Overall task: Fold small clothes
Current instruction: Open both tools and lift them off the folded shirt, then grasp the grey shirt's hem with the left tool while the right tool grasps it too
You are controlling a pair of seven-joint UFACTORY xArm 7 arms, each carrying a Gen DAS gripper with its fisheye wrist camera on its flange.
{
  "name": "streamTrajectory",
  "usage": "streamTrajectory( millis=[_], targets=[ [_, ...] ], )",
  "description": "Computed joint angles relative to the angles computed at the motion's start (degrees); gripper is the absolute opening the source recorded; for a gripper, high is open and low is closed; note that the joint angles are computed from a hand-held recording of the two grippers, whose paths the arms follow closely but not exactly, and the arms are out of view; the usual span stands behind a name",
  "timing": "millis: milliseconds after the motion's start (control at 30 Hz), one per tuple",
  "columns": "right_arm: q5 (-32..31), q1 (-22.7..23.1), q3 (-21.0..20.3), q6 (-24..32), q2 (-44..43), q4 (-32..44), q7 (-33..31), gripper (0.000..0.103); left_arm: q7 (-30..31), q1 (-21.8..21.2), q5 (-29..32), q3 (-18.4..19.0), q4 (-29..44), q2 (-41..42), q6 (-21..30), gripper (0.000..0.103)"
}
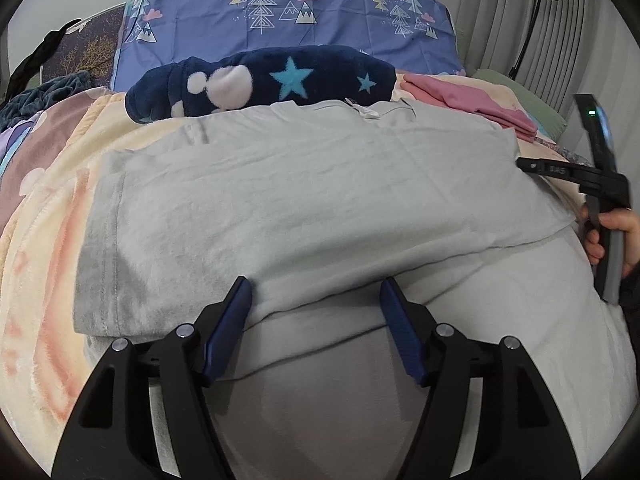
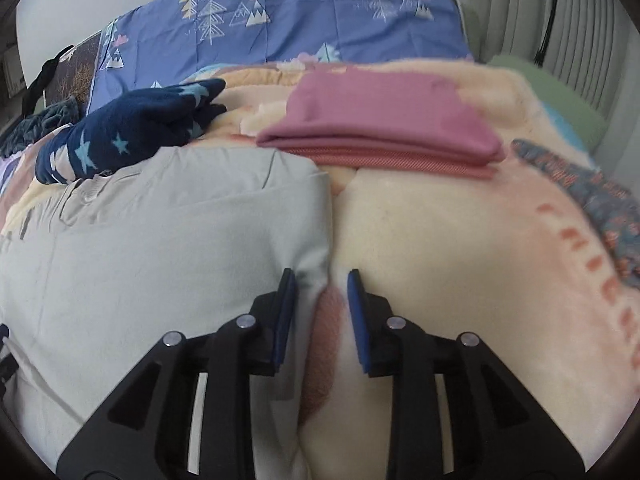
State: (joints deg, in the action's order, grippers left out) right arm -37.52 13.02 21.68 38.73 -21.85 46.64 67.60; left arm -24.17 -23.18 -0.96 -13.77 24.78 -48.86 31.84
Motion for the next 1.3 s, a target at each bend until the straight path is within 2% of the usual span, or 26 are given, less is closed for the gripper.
streamTrajectory(
  millis=[33, 100, 200, 233, 267, 300, 333, 400, 500, 533, 567, 633, 700, 800, 933, 1000, 1100, 1300],
  targets=[
    [0.35, 0.5, 0.21, 0.07, -2.19, -0.92, 1.01, 0.034, -0.18, 0.13, 0.12, -0.21, 0.04, -0.08, 0.09, 0.068],
    [3.7, 2.54, -1.39, -3.11, -7.57, -4.85, 0.02, 0.034, -0.62, 0.47, 0.49, -0.72, 0.16, -0.25, 0.36, 0.068],
    [15.46, 11.28, -6.41, -6.92, -16.92, -12.22, -7.36, 0.034, -1.24, 0.97, 1.34, -1.59, 0.55, -0.32, 1.07, 0.069],
    [18.51, 14.12, -7.36, -7.11, -18.43, -13.55, -9.74, 0.035, -1.55, 1.28, 1.82, -2.07, 0.75, -0.42, 1.51, 0.069],
    [20.35, 16.03, -6.71, -4.9, -19.33, -14.22, -11.78, 0.038, -1.96, 1.6, 2.33, -2.61, 1.03, -0.51, 2.06, 0.07],
    [20.71, 15.55, -4.6, -1.17, -19.2, -13.91, -12.13, 0.044, -2.53, 1.91, 2.85, -3.23, 1.38, -0.82, 2.97, 0.071],
    [21.11, 13.45, -1.63, 0.16, -19.23, -14.94, -12.13, 0.043, -3.01, 1.99, 3.2, -3.6, 1.63, -1.29, 3.85, 0.071],
    [20.83, 13.01, -0.1, -3.12, -20.56, -18.6, -11.09, 0.043, -3.71, 1.23, 3.24, -3.76, 1.68, -3.34, 5.87, 0.073],
    [25.17, 13.19, 1.35, 0.46, -26.56, -18.41, -9.33, 0.046, -3.2, -1.89, 2.31, -3.36, 0.51, -8.93, 9.48, 0.073],
    [26.73, 14.34, 0.9, -0.06, -29.84, -19.36, -9.16, 0.047, -3.02, -2.52, 2.55, -3.88, 0.11, -11.37, 11.01, 0.073],
    [27.74, 15.37, 0.6, -0.45, -32.43, -20.55, -9.78, 0.047, -2.84, -3.2, 2.77, -4.31, -0.42, -14.24, 12.62, 0.073],
    [28.81, 16.45, 1.04, 2.15, -37.61, -21.9, -10.92, 0.047, -2.7, -4.75, 2.62, -4.54, -1.9, -21.65, 16.76, 0.079],
    [30.8, 18.41, 1.03, 6.77, -43.18, -23.84, -12.16, 0.047, -2.7, -5.52, 2.08, -4.27, -2.92, -28.82, 22.82, 0.081],
    [36.42, 24.39, -1.07, 9.69, -53.38, -30.78, -13.31, 0.032, -1.05, -6.16, 0.56, -2.66, -3.54, -36.19, 34.23, 0.081],
    [43.06, 31.13, -0.1, 15.54, -68.99, -38.06, -10.72, 0.031, 1.13, -6.83, -3.54, -1.36, -5.66, -44.61, 46.92, 0.079],
    [44.95, 33.11, 0.3, 17.46, -74.6, -39.67, -10.03, 0.031, 1.5, -7.62, -6.29, -0.52, -6.92, -51.04, 49.74, 0.074],
    [47.8, 36.51, 2.94, 21.08, -80.73, -40.7, -8.76, 0.031, 1.3, -7.87, -11.19, 2.05, -7.5, -57.76, 53.19, 0.073],
    [52.59, 41.68, 7.69, 25.03, -83.16, -39.35, -7.81, 0.031, 1.56, -7.31, -18.37, 0.71, -5.33, -64.97, 61.74, 0.071]
  ],
)
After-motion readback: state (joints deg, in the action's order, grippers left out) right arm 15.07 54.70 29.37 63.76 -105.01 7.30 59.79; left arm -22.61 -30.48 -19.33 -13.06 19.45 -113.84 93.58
